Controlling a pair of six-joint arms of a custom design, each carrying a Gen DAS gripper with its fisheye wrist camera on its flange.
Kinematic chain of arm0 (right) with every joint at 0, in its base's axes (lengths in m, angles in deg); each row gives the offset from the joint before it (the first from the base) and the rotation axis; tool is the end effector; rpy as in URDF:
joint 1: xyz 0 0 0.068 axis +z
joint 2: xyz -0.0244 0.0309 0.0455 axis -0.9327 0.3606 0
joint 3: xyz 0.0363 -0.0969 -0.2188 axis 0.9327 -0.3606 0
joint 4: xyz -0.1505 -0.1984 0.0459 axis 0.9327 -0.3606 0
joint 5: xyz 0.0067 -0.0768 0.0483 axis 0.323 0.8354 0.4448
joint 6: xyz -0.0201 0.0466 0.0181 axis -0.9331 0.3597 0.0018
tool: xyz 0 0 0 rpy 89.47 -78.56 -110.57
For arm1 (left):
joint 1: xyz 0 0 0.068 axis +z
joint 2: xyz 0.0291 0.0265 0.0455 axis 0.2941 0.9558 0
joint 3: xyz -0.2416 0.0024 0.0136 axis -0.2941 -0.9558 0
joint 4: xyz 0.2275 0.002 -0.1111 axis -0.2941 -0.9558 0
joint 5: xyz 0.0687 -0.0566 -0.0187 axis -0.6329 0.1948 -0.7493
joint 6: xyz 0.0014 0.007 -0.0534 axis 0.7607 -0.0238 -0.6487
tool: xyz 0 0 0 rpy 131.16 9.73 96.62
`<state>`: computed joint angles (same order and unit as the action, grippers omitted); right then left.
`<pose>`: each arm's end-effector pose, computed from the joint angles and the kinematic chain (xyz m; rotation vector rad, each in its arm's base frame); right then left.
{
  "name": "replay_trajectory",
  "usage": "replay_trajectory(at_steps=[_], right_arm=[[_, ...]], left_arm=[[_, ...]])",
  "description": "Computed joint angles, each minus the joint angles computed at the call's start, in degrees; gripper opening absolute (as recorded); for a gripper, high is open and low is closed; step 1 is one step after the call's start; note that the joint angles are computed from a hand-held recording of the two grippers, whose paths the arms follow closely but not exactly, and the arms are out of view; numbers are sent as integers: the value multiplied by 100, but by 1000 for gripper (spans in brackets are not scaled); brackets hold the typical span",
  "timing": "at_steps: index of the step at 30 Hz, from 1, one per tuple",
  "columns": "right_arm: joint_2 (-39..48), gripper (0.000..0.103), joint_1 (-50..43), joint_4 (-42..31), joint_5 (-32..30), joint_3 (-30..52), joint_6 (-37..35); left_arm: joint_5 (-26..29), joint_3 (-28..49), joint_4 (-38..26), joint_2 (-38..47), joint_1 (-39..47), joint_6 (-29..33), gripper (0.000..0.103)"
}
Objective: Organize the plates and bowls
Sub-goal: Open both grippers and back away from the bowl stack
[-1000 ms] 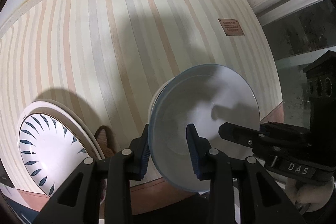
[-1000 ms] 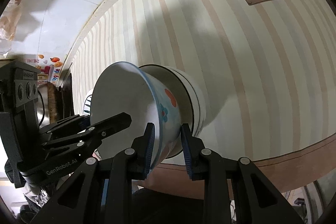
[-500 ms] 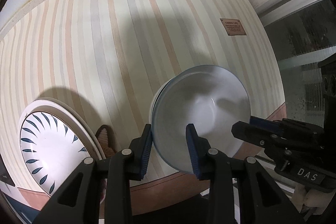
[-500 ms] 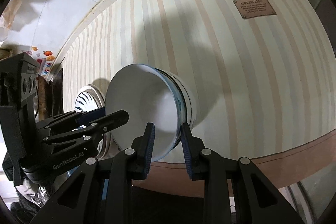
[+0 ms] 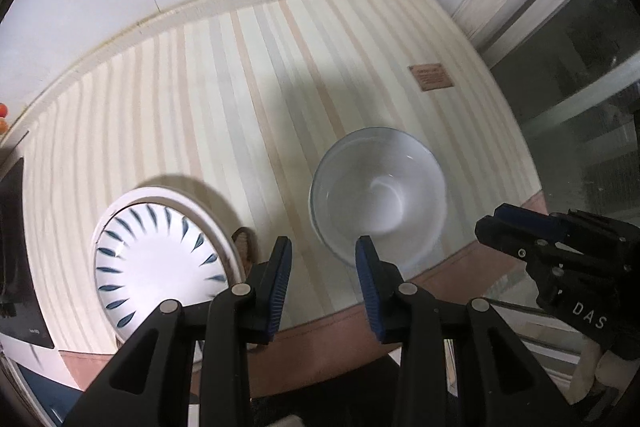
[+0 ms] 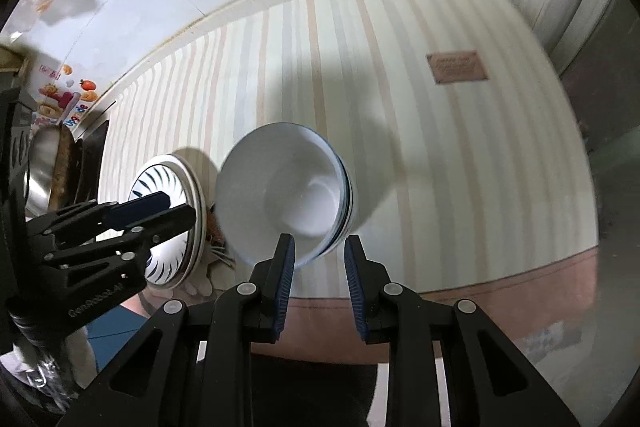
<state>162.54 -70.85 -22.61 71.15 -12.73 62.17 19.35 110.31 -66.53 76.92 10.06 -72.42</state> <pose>0.2866 0.0014 0.2129 -0.3123 2.9026 0.4495 0.2496 -0.0357 0.2634 0.0695 2.8793 -0.2360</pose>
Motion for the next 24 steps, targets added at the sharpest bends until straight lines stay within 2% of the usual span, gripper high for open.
replay_trajectory(at_steps=[2, 6, 7, 8, 9, 10, 12, 13, 14, 17, 24], right_arm=[[-360, 31, -59, -137, 1, -84, -39], [-1121, 49, -213, -558, -75, -119, -57], [-1300, 51, -244, -668, -102, -115, -44], [-1461, 57, -280, -780, -115, -93, -39], [-1642, 64, -309, -883, -120, -83, -27], [-1811, 67, -329, -969, -130, -77, -20], [-2079, 78, -386, -1166, -102, 8, -22], [-2182, 79, -412, -1281, -83, 72, -32], [-2279, 81, -448, -1369, -84, 95, -45], [-2575, 87, -619, -1741, -63, 302, -84], [-3024, 93, -1205, -2423, -192, 822, -351]], left_arm=[[79, 2, -191, -279, 27, 4, 34], [267, 174, -616, -742, 175, 175, 39], [254, 224, -690, -852, 169, 172, 43], [227, 276, -726, -925, 117, 115, 52], [248, 349, -813, -1076, 137, 126, 56], [223, 391, -852, -1147, 85, 85, 67], [190, 522, -1015, -1366, 35, 87, 71], [183, 562, -1054, -1412, 32, 98, 73], [145, 600, -1103, -1480, -11, 82, 82], [107, 728, -1287, -1676, -44, 62, 90], [93, 1079, -1688, -2016, -68, 11, 92]])
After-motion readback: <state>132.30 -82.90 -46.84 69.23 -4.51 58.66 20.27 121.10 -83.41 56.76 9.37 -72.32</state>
